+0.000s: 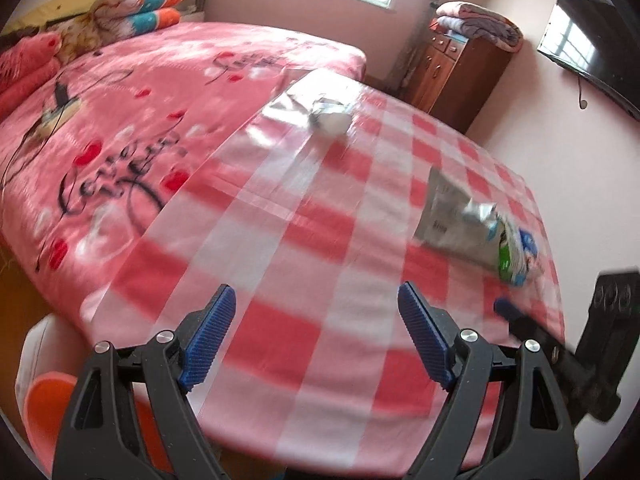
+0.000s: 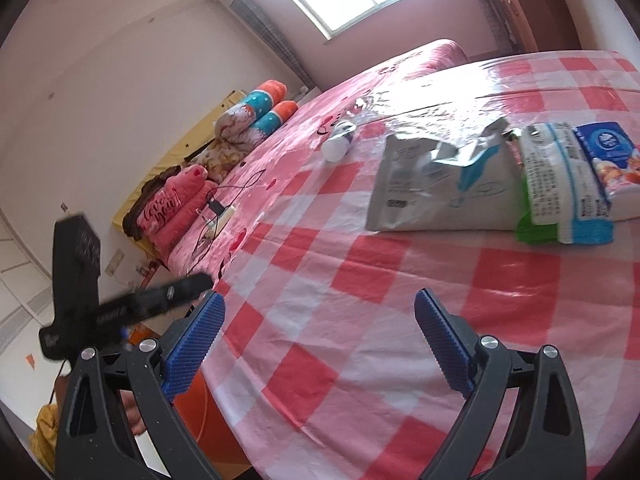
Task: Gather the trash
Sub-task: 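Move both tools back to the remaining trash on the bed, then grasp the white Magicday bottle with the left tool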
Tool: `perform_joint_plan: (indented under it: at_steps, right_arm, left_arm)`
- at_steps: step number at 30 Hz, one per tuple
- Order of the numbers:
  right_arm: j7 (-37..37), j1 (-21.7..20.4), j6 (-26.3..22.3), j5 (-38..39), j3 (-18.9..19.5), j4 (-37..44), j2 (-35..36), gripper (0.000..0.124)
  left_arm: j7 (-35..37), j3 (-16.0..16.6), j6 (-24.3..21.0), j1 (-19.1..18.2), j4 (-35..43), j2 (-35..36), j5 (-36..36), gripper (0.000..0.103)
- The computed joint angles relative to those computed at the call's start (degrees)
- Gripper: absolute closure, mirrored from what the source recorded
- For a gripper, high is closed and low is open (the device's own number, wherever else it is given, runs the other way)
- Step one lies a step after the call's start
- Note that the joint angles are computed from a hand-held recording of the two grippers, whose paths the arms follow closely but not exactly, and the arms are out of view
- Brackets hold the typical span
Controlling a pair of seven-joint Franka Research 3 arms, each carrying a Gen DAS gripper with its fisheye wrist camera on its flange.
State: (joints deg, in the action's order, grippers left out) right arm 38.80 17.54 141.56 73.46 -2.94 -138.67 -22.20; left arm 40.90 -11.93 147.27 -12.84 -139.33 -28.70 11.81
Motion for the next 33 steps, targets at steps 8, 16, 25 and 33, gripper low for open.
perform_joint_plan:
  at_steps: [8,16,25,33]
  right_arm:
    - [-1.1,-1.8,-1.3,0.3,-1.7,0.4,0.2,0.029]
    - [-1.3,-3.9,-1.4,0.2,-2.3,1.5,1.3,0.029]
    - [-1.9,-5.7,-0.1,1.7,-3.0,1.7,1.7,0.029]
    - [-0.2,-7.0,-1.4,0.2,-3.4,2.0,2.1,0.029]
  left_arm:
    - [1.5,-0.4,2.7,3.6,16.9,17.9,5.4,0.015]
    - [3.8,1.5,-3.7,3.6,39.1,38.1,10.6,0.015]
    - [5.2,4.9,-13.2,1.2,56.7,52.0,13.5,0.015]
    - [4.6,5.7,-12.9,1.8,58.3,54.2,11.7,0.018]
